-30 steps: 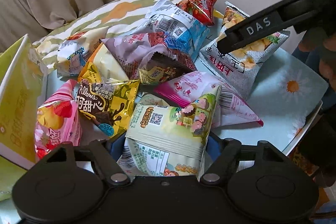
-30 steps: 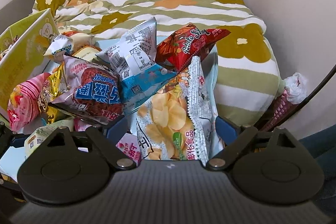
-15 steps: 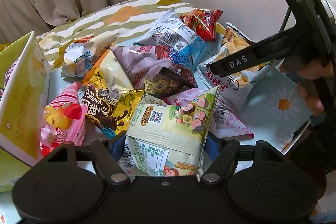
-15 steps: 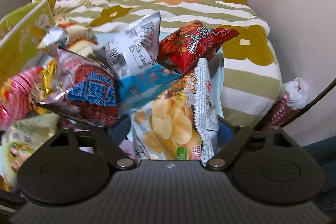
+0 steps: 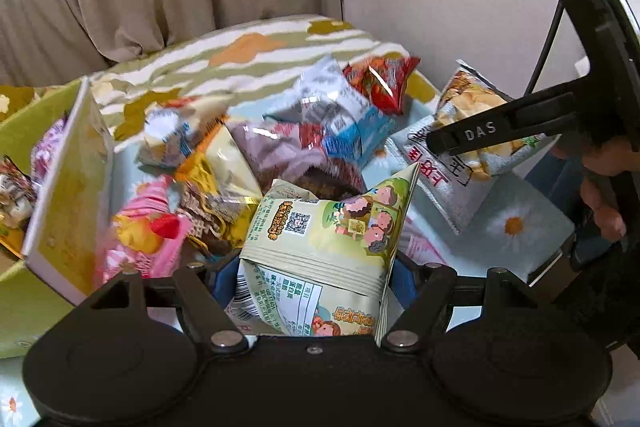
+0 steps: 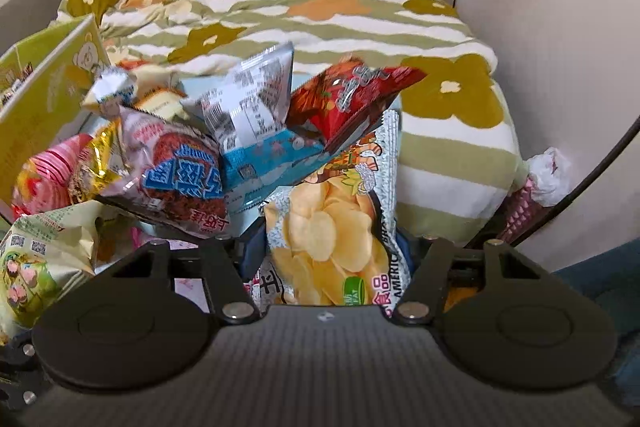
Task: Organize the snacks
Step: 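Carry both bags into the yellow box and open both grippers to drop them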
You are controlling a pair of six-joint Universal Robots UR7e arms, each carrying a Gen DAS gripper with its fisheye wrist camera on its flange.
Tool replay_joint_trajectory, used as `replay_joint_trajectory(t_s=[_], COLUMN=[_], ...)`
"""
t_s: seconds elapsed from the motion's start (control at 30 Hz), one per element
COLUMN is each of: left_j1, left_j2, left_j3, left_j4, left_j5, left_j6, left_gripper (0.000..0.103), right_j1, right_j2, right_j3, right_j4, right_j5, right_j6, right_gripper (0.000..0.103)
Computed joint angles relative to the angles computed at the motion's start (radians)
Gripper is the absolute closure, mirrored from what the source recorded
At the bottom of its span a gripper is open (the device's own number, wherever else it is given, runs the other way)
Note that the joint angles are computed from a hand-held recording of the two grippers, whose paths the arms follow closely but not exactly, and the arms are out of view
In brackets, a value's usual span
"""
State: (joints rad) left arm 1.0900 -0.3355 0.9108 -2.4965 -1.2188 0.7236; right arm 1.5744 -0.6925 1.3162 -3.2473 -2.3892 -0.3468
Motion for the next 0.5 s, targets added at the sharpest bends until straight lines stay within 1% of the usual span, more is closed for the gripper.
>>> replay_joint_trajectory(t_s=[0.1,0.2,0.3,0.4,0.5], left_j1=[-0.008,-0.015,-0.020,-0.020,-0.014], left_j2=[-0.029,-0.054,-0.077,-0.089,-0.090], left_j3=[0.032,0.056,0.070,0.064,0.028], left_j4=[-0.031,-0.070,-0.115,-0.159,-0.177], left_j5=[-0.008,-0.008,-0.004,0.005,0.015], left_j6=[-0.018,-0.031,-0.026,-0.013,-0.011], left_gripper=[0.026,0.026,0.026,0.026,0.026], right_j1=[0.021,0.043,0.070,0.096,0.124], right_j2=[-0.021,-0.044,-0.055,-0.048,-0.017], right_j3=[0.021,0.041,0.045,0.025,-0.027], right_j4=[-0.017,-0.021,-0.026,-0.028,-0.024], right_j5=[-0.013,-0.006,0.010,0.039,0.062], right_j6=[0.000,0.002,-0.020,-0.045,-0.070], right_gripper=[0.027,0.027,0.027,0.027,0.027])
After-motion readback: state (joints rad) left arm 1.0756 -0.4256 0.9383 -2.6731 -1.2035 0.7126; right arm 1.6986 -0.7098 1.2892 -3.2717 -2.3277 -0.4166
